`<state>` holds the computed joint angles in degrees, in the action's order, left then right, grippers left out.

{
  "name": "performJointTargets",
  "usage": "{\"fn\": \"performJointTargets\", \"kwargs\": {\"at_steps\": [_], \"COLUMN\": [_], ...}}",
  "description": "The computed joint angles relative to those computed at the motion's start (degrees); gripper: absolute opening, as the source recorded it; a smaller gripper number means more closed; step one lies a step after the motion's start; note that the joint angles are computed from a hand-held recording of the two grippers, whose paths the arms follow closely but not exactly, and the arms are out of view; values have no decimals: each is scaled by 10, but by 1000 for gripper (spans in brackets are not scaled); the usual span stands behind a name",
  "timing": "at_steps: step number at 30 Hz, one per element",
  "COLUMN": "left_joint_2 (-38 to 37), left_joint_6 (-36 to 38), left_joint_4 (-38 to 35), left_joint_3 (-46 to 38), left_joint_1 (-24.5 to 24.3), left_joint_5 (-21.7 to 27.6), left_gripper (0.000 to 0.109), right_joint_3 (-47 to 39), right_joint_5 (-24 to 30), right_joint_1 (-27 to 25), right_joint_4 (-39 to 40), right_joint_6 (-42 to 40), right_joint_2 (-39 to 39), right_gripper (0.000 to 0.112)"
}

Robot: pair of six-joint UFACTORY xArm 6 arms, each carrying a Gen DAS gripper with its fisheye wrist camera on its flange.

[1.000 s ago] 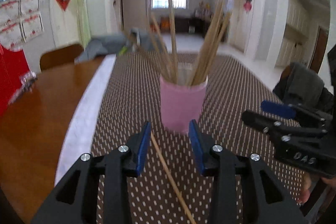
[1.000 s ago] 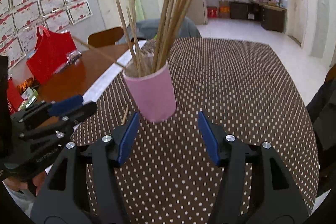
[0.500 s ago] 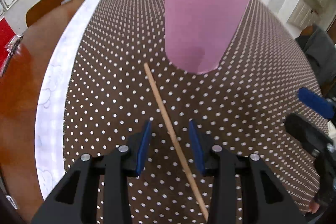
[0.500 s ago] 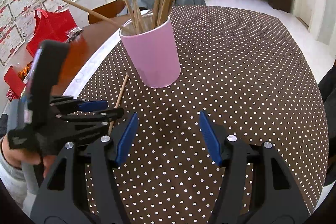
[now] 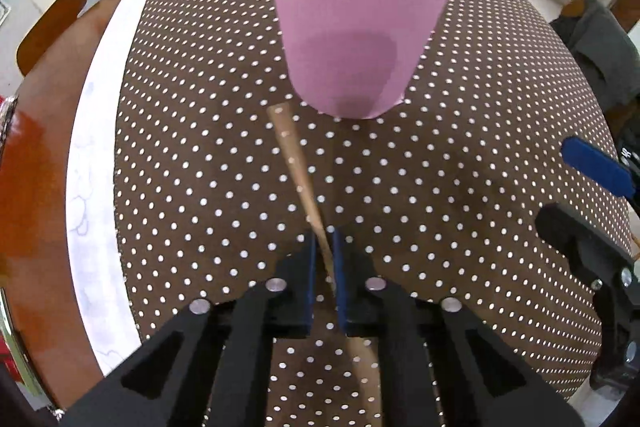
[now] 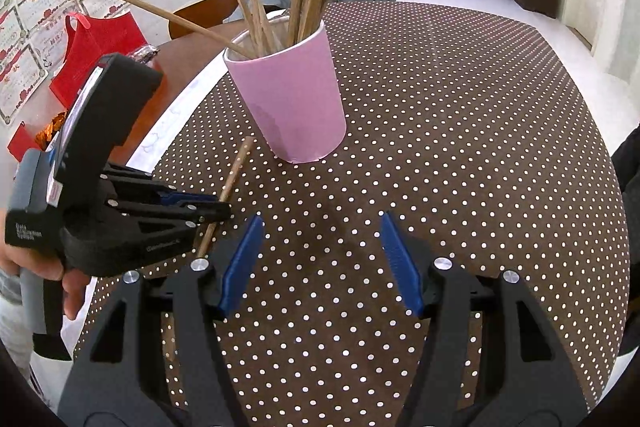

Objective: Organize utensils
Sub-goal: 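Lift the held chopstick upright and lower it into the pink cup with the left gripper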

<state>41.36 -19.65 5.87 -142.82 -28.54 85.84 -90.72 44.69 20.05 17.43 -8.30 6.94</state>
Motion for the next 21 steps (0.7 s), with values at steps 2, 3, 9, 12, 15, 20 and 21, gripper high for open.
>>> {"fn": "performJointTargets", "kwargs": {"at_steps": [2,3,9,12,15,20,21], "left_joint_2": [-36,-61,-207,-273,-312,-341,-343], "left_joint_6": [-9,-14,-48,-92,-115,-211,-255], "left_joint_4": [-7,-18,2,68,93,235,281], "left_joint_3": [65,110,341,433,487,537,544], "left_joint_1": [3,6,-10,-25,-32,-35,-28], "left_joint_5": [-46,-78,-242,-341,-421,-570,-613], "left_gripper": [6,6,5,5,5,5,5], "right_joint_3": [0,1,21,33,41,54,58], "right_joint_5": [1,1,-8,-17,-26,-48,-58], "right_joint_1": [-1,-2,-6,-9,-10,-10,-10], "right_joint_4": [4,5,19,29,39,60,70], "right_joint_6": [-1,-1,-8,-10,-15,-26,-31], "right_joint_2": [1,1,-14,-24,-32,-45,-49], "right_gripper": [61,61,61,61,61,61,61]}}
